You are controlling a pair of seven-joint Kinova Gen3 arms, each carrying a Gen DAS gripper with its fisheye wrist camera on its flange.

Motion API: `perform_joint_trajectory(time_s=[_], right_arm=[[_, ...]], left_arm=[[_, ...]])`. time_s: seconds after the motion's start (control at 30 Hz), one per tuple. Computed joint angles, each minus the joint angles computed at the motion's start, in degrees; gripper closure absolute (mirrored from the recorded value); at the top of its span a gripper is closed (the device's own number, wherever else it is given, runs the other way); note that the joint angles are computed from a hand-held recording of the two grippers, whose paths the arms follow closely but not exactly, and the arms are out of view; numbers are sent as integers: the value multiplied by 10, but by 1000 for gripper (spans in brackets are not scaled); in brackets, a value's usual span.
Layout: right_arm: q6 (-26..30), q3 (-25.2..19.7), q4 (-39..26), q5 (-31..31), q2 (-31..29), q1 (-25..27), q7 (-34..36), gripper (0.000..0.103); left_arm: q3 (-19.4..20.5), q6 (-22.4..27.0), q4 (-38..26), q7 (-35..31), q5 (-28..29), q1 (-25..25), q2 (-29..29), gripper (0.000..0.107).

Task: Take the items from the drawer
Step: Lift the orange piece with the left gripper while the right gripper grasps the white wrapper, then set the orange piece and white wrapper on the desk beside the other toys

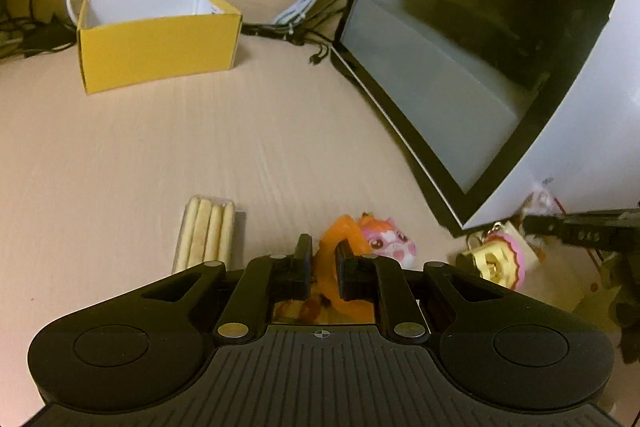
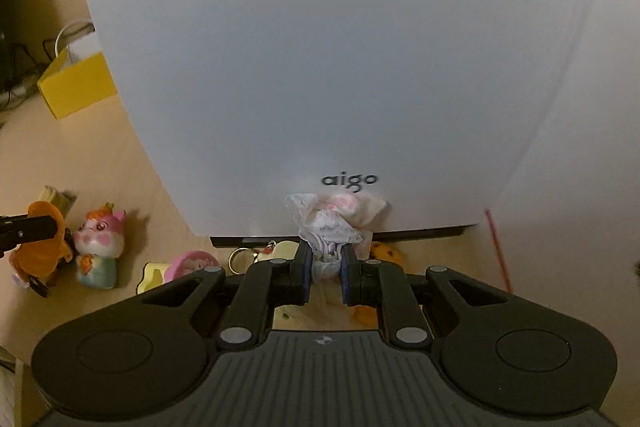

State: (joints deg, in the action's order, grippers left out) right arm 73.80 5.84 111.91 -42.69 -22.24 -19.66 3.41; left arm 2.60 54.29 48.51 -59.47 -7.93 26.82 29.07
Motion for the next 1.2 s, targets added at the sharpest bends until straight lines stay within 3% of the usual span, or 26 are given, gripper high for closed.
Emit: perform_joint_trajectory(time_s=[0.17, 0.4, 0.43, 0.57, 1.0, 1.2], right_arm=[[-52, -31, 26, 10, -12, -8, -12, 85], [-100, -46, 43, 37, -25, -31, -51, 76], [-106, -46, 45, 38, -30, -33, -59, 71], [-122, -23, 52, 27, -48, -49, -70, 40], [-124, 54, 65, -2, -119, -81, -106, 35], [-128, 117, 83, -18, -177, -110, -112, 13]], left_arm=[[-7, 16, -22, 7, -12, 8, 14, 80], [-12, 17, -30, 10, -18, 11, 13, 80], [-13, 14, -29, 12, -19, 11, 12, 80], [-19, -9, -13, 27, -30, 13, -3, 80], [-21, -50, 25, 45, -70, 27, -47, 80], [-4, -83, 65, 36, -75, 30, -79, 80]])
